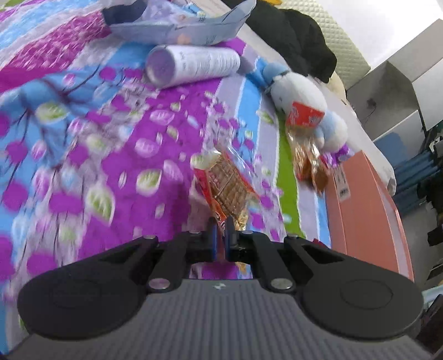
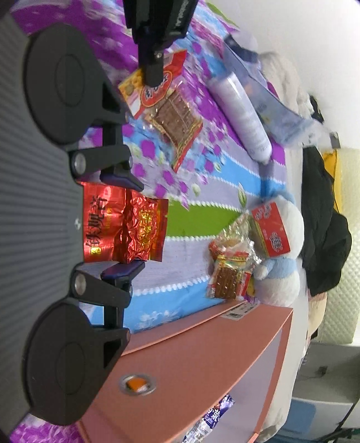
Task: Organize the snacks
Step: 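Lift the brown strip packet with the left tool while the right tool lifts the red foil packet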
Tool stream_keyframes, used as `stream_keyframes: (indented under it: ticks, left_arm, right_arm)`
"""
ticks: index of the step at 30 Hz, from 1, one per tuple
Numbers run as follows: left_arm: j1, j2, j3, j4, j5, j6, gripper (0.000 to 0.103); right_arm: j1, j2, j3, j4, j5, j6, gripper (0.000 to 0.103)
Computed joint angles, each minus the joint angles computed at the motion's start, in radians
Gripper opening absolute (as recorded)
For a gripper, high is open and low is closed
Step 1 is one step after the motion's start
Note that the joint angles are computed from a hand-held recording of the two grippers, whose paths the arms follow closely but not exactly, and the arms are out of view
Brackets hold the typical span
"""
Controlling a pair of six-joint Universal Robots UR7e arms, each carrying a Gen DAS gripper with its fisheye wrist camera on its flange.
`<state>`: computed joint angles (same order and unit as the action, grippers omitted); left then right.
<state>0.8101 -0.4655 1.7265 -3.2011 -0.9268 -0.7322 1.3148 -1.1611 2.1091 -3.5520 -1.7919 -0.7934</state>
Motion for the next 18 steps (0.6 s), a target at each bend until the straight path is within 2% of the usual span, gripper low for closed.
stream_keyframes:
  ticks: [5, 8, 18]
  left_arm:
    - [-0.044, -0.03, 0.074, 0.012, -0.02, -0.051, 0.006]
    - [-0.069, -0.045, 0.095, 0.053, -0.003, -0.076, 0.006]
    - [-0.128, -0.066, 0.077, 0.236, 0.005, -0.094, 0.007]
  right_arm:
    - [-0.018, -0.068, 0.087, -0.005, -0.008, -0.028, 0.057]
    - [-0.037, -0.102, 0.131, -0.01, -0.005, -0.05, 0.057]
    - [-0.077, -0.149, 0.174, 0.017, 0.04, -0.118, 0.057]
